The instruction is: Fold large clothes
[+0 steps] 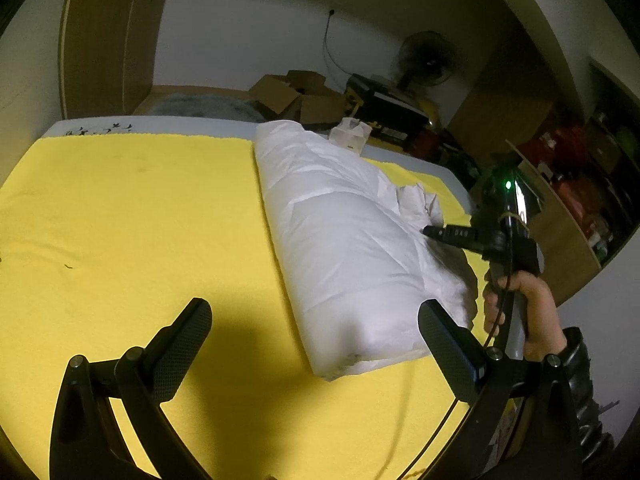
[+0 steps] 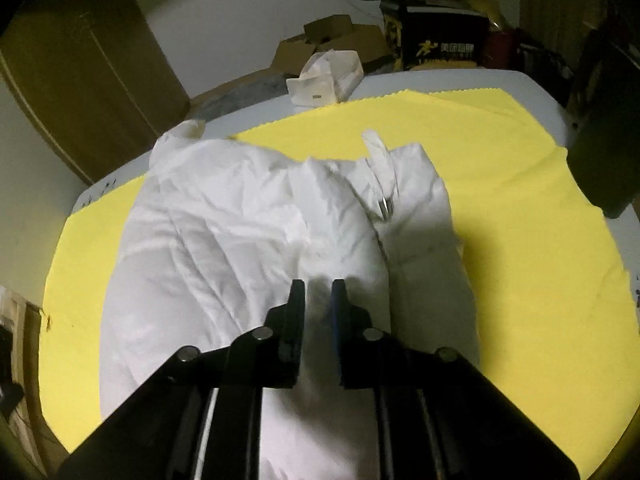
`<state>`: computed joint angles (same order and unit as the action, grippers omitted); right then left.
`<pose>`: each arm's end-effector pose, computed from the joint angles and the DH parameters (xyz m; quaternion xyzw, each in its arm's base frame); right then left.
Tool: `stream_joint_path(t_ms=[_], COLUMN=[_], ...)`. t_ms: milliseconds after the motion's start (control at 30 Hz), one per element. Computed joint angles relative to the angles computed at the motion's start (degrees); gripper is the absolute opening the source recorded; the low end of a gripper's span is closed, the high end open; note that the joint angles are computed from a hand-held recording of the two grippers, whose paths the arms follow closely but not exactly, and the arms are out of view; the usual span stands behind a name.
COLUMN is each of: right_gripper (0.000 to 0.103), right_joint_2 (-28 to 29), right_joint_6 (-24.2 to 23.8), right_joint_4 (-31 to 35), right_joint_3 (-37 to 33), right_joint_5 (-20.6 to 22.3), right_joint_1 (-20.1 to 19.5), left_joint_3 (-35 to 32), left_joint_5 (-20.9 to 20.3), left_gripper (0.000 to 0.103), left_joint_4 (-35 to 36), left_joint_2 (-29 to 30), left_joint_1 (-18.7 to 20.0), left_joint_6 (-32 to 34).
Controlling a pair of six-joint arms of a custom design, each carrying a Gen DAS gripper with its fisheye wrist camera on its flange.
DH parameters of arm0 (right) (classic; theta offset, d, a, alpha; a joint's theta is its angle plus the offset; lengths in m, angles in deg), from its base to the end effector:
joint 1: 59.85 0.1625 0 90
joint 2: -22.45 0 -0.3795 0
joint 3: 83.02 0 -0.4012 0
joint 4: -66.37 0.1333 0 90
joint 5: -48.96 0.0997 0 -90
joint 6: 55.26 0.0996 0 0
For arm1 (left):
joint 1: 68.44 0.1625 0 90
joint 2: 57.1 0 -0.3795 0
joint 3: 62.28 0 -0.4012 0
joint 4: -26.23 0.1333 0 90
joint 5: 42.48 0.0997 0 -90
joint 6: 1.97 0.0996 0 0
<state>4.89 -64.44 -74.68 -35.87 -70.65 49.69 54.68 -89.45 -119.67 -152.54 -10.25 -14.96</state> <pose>0.3586 -0.7589 0.0348 0.1895 -0.9320 0.2019 0.2338 -0.0718 -0.4975 0.3893 0.0384 0.8945 -0.3877 0.2192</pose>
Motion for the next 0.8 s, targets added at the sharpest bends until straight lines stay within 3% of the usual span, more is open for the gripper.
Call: stream_joint_path(t_ms=[267, 333, 367, 400, 433, 500, 667, 733, 800], right_gripper=[0.018, 0.04, 0.075, 0.098, 0.103, 0.103, 0.103, 0.103, 0.103], right_joint_2=[3.4, 1.6, -0.6, -3.8, -6.6, -13.3, -26.4, -30.4, -32.1], right_joint_6=[-0.6, -0.2, -0.5, -1.3, -2.7, -5.7, -3.9, 0.7, 6.2], right_joint_4=[6.7, 7.8, 6.1, 3.0, -0.9, -8.9, -17.1, -14.8, -10.8], right_joint_3=[-3.6, -2.8, 0.0, 4.3, 8.4, 18.2, 35.9, 41.2, 44.6], right_joint_5=[0.0, 4.6, 8.3, 11.5, 12.8, 15.3, 17.3, 22.3, 30.3], right_joint_1=[-1.7, -2.4, -2.8, -3.0, -3.0, -3.0, -6.0, -9.3, -13.5], left_joint_3=[0.3, 0.8, 0.9, 0.8, 0.8, 0.4, -1.0, -1.5, -1.9], left_joint_5=[0.8, 0.7, 0.4, 0.2, -0.1, -0.7, -1.9, -2.4, -2.6], left_gripper=[0.103, 0.103, 0.103, 0.103, 0.103, 0.103, 0.103, 0.103, 0.103], left_joint_4=[0.1, 0.0, 0.0, 0.1, 0.2, 0.6, 0.7, 0.5, 0.5], left_joint_2=[0.0, -0.4, -0.5, -0.5, -0.5, 0.0, 1.9, 2.6, 3.1], left_joint_1=[-0.5, -0.6, -0.5, -0.3, 0.0, 0.6, 2.1, 2.8, 3.2], left_joint_6=[-0.8, -0.6, -0.5, -0.6, -0.7, -1.0, 0.2, 0.2, -0.1])
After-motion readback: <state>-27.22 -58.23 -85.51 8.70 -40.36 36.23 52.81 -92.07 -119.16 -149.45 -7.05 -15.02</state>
